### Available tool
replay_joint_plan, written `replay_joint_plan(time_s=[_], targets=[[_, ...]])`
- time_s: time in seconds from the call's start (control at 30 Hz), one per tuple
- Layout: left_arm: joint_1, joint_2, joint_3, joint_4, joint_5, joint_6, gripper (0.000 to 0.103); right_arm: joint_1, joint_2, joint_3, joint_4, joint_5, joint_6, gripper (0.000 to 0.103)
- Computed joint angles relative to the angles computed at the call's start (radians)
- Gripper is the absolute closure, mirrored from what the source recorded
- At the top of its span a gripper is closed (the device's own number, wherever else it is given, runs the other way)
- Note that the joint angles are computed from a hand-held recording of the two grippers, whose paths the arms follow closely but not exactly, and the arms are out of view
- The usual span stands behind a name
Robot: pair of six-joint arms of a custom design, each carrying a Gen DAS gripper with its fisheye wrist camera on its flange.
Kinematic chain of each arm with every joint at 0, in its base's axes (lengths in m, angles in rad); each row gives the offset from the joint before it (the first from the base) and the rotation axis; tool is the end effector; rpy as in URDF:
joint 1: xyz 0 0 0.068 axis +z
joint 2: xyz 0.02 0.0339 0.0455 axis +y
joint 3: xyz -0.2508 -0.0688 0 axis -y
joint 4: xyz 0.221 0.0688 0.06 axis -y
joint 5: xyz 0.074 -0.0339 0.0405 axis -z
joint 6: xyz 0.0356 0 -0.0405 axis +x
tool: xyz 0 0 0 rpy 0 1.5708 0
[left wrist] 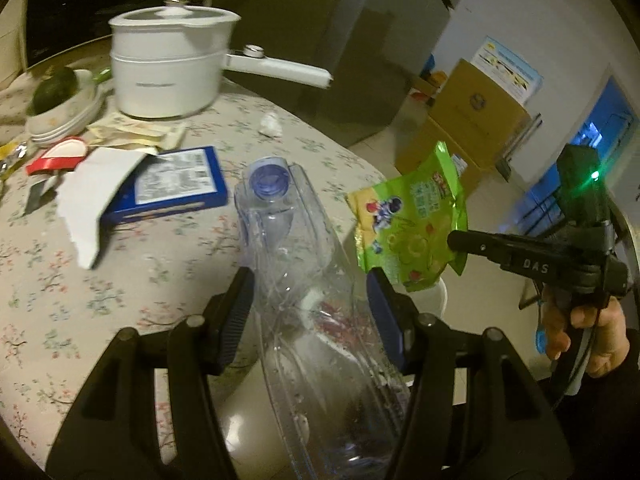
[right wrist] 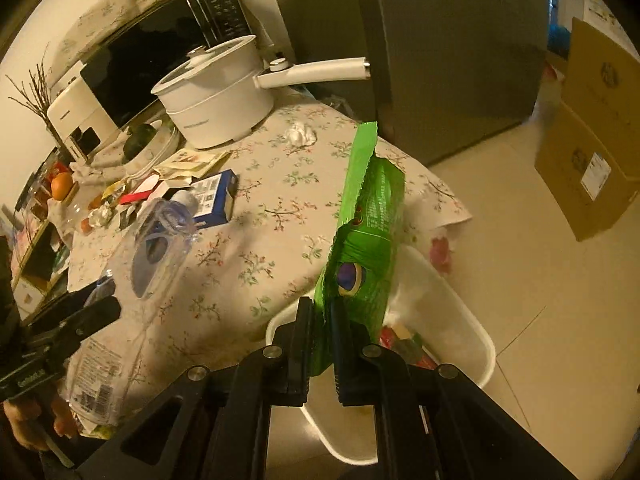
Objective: Collect trash
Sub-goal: 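Carry the green snack bag with the right gripper into the bin and release, then lower the plastic bottle with the left gripper into the bin and release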
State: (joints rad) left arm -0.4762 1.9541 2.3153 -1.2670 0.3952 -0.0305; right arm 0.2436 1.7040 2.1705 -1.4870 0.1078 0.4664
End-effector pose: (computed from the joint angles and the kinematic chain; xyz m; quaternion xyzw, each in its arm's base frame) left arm 0.3183 -0.1796 0.3962 0.2673 0.8898 -0.2599 0.2633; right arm 0.2735 0.0640 0.4218 0.1214 0.9534 0.0457 0.2724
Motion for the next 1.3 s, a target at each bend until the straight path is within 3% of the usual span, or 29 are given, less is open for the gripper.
replay_joint_plan(time_s=[0.2, 0.5, 0.6, 0.77, 1.13, 1.3], targets=[[-0.050, -0.012, -0.053, 0.050, -0.007, 0.000, 0.043, 0.000, -0.018, 0.023, -0.029, -0.001, -0.010, 0.094], [-0.091, -0.014, -0.091, 0.079, -0.017, -0.004, 0.043, -0.069, -0.027, -0.065, -0.040, -0.144, 0.002, 0.092], [-0.101, -0.015, -0.101, 0.085, -0.020, -0.004, 0.043, -0.090, -0.020, -0.090, -0.057, -0.147, 0.017, 0.080], [-0.124, -0.008, -0.108, 0.090, -0.030, -0.001, 0.043, -0.115, -0.054, -0.112, -0.036, -0.132, 0.042, 0.046], [-0.220, 0.095, -0.056, 0.087, -0.043, -0.012, 0.043, -0.164, -0.084, -0.109, -0.045, -0.078, 0.041, 0.039], [-0.275, 0.201, 0.028, 0.007, -0.047, 0.018, 0.043, -0.197, -0.110, -0.148, -0.042, -0.078, 0.021, 0.038]])
